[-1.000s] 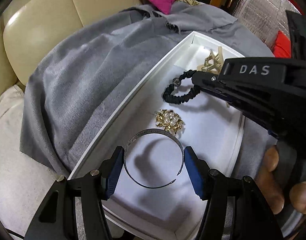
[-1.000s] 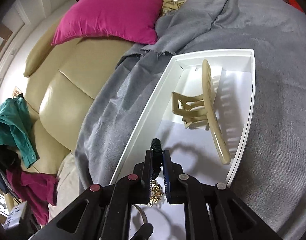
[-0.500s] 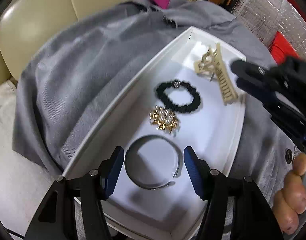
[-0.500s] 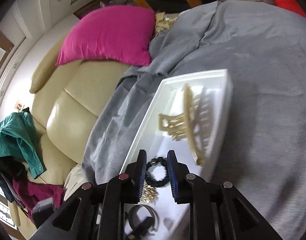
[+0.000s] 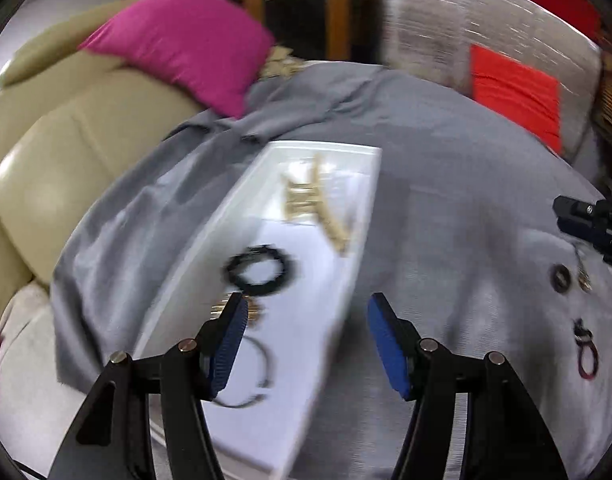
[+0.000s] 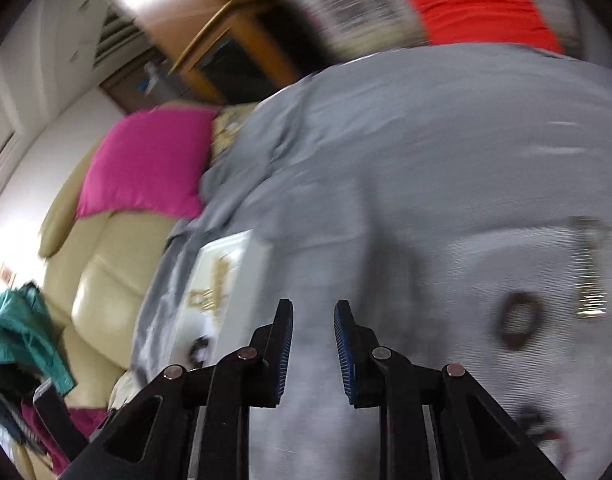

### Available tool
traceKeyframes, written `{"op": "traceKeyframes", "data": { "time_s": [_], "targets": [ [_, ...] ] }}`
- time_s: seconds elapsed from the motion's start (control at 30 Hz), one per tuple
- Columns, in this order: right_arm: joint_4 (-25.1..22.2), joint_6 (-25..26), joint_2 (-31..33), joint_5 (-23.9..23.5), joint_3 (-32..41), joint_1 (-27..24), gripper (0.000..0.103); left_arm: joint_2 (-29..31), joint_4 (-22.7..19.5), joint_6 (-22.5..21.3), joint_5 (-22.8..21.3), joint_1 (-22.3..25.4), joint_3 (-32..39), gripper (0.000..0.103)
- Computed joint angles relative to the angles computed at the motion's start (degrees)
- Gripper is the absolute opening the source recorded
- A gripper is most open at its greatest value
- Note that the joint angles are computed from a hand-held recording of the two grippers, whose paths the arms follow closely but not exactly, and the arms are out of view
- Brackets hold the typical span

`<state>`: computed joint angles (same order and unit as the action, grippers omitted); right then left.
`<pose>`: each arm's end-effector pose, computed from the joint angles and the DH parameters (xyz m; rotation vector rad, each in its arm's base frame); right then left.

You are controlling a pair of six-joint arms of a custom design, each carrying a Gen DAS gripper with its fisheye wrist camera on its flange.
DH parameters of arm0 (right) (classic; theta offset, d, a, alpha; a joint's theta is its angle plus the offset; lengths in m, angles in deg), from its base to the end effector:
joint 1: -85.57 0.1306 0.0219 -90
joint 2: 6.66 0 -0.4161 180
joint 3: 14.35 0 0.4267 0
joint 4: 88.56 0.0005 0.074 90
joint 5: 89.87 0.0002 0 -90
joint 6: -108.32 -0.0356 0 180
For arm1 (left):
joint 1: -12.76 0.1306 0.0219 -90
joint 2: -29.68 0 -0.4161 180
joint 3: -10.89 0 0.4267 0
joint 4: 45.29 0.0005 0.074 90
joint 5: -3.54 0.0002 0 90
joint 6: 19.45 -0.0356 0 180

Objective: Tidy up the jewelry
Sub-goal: 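Return both tools to the remaining jewelry on the cloth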

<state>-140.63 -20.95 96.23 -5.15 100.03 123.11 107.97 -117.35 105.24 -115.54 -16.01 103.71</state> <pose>0.4866 0.3775 0.5499 -0.0147 2.4079 0.7752 0.3646 -0.1810 0.5563 -0.3049 2.3868 0.1618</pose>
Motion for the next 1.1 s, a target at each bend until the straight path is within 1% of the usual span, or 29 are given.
{"op": "traceKeyframes", "data": {
  "time_s": [0.1, 0.17, 0.23, 0.27, 0.43, 0.53, 0.7, 0.83, 0.97, 1.1],
  "targets": [
    [0.0, -1.3, -4.4, -0.4, -4.9, -4.1, 0.024, 1.7, 1.4, -2.0, 1.0, -2.6, 0.8, 0.063],
    [-0.2, -2.2, -6.5, -0.3, -7.3, -6.4, 0.024, 3.5, 1.6, -2.4, 2.0, -4.6, 2.2, 0.063],
    [-0.4, -2.6, -8.4, -1.2, -9.5, -8.9, 0.024, 5.4, 2.3, -2.8, 4.7, -5.8, 3.6, 0.063],
    [-0.7, -2.8, -9.1, -1.7, -10.4, -9.9, 0.024, 6.5, 2.5, -2.8, 6.2, -6.5, 4.5, 0.063],
    [-3.0, -2.1, -10.8, -3.2, -13.1, -13.3, 0.024, 11.4, 2.8, -3.5, 8.3, -10.1, 8.4, 0.063],
    [-2.8, -2.3, -11.5, -4.2, -14.4, -14.9, 0.024, 14.1, 2.8, -4.7, 8.4, -11.9, 10.7, 0.063],
    [-3.3, -1.3, -11.5, -5.2, -15.3, -16.7, 0.024, 17.2, 2.3, -5.6, 9.2, -13.1, 13.3, 0.063],
    [-2.4, -2.3, -11.9, -6.7, -16.3, -18.3, 0.024, 19.2, 2.0, -6.3, 9.1, -13.9, 15.2, 0.063],
    [-1.5, -2.7, -11.9, -7.2, -16.6, -18.7, 0.024, 20.7, 1.6, -7.2, 9.2, -14.3, 16.3, 0.063],
    [-1.0, -3.6, -11.1, -7.8, -16.6, -18.8, 0.024, 21.4, 1.1, -7.1, 9.7, -14.4, 16.9, 0.063]
  ]
}}
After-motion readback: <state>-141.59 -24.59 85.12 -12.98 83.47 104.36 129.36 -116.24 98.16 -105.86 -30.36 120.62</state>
